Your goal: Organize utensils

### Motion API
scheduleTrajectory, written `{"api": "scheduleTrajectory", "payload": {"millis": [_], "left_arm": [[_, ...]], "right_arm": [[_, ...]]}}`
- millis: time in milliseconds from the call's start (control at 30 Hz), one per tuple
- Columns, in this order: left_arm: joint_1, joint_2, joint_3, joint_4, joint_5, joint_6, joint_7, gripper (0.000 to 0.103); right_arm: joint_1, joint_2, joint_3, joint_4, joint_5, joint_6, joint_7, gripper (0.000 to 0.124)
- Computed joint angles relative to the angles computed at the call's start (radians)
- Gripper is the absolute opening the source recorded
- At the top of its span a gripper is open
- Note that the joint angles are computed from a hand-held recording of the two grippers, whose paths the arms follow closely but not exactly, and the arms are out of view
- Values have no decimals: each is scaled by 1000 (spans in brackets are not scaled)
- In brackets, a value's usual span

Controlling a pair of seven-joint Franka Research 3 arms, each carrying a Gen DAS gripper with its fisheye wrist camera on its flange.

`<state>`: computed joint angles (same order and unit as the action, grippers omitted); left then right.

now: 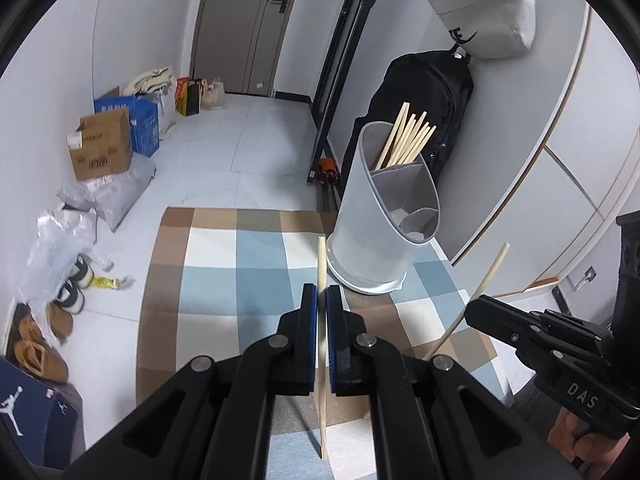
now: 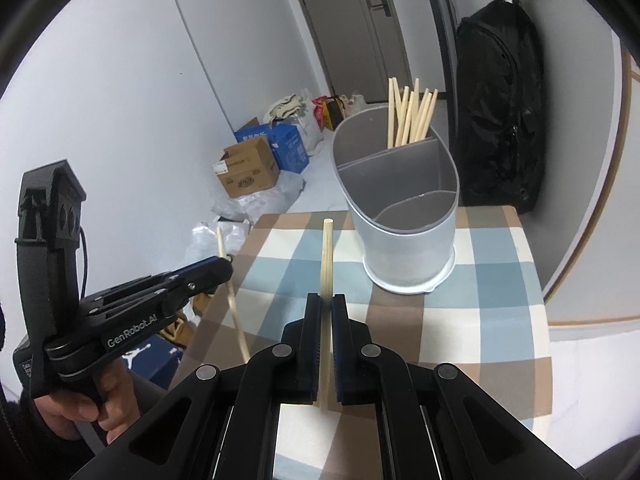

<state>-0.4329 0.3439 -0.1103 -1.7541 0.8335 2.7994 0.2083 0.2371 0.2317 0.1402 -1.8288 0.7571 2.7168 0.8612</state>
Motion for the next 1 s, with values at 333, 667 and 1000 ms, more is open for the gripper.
{"api": "scheduleTrajectory", "payload": {"millis": [333, 667, 1000], "left_arm": [[-6, -13, 3, 21, 60, -19, -42, 1], [15, 1, -21, 30, -4, 12, 23, 1], [109, 37, -118, 45, -377, -51, 381, 1]], "right_arm": [[-17, -26, 7, -15, 101, 6, -99, 4], [-25, -37, -6, -22, 172, -29, -134, 0], [-35, 25, -31, 18, 53, -137, -1, 1]]}}
